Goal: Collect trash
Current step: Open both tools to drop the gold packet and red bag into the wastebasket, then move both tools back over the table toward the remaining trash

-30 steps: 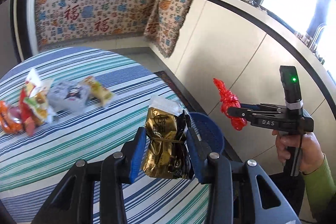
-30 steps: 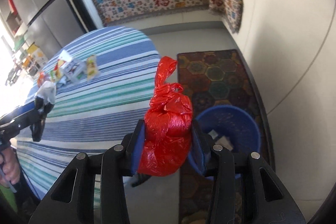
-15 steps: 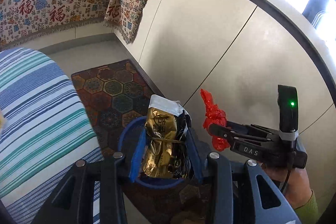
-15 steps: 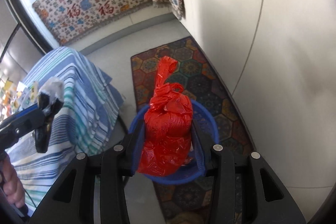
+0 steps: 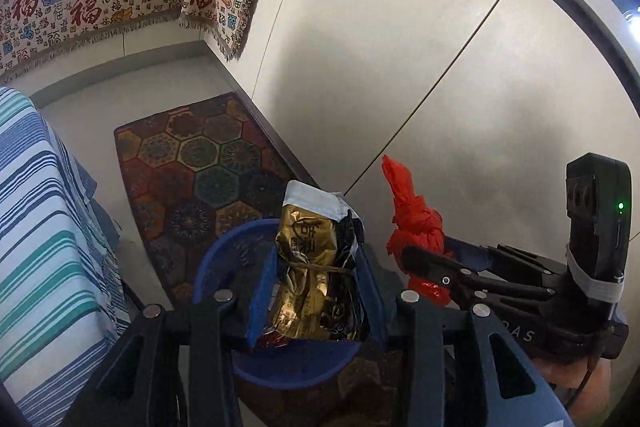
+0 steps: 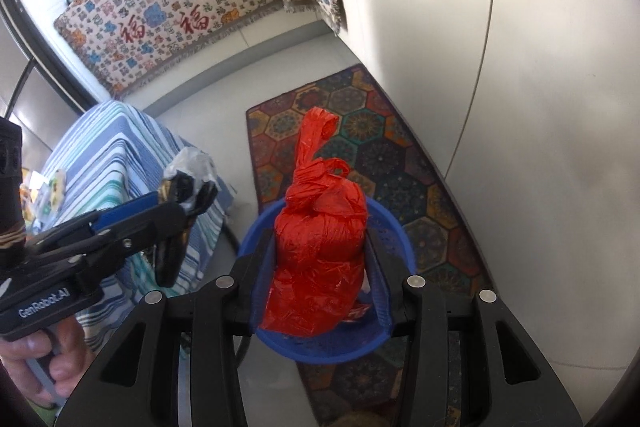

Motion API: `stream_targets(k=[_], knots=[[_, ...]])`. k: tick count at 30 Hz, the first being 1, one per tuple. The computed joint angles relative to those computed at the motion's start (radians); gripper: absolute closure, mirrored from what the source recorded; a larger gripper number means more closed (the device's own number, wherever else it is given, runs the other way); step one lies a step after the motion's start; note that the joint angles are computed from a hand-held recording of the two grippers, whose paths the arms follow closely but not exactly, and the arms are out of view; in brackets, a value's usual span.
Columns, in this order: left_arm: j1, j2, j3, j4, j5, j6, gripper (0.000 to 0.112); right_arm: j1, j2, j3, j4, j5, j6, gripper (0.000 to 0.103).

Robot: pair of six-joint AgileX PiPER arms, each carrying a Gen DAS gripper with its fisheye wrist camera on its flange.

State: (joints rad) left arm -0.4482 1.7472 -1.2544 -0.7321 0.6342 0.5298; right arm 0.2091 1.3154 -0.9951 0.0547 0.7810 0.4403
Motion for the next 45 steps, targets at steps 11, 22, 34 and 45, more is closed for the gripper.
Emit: stream_targets(k=[11, 22, 34, 45], knots=[[0.03, -0.043, 0.03, 0.016, 0.02, -0.021, 0.061, 0.001, -0.025, -0.007, -0.076, -0.011, 0.087, 0.029], [0.287, -0.515, 0.362, 0.033, 0.138, 0.124, 0.049, 0.23, 0.005, -0.093, -0.37, 0.023, 0.341, 0.023], [1.198, -0.591, 0.488, -0.035, 0.378, 0.707, 0.049, 0.728, 0.209, -0.293, -0.638, 0.043, 0.588, 0.019], [1.465, -0.307, 0.338, -0.078, 0.286, 0.877, 0.048, 0.909, 0.758, -1.031, -0.462, 0.265, 0.391, 0.014]])
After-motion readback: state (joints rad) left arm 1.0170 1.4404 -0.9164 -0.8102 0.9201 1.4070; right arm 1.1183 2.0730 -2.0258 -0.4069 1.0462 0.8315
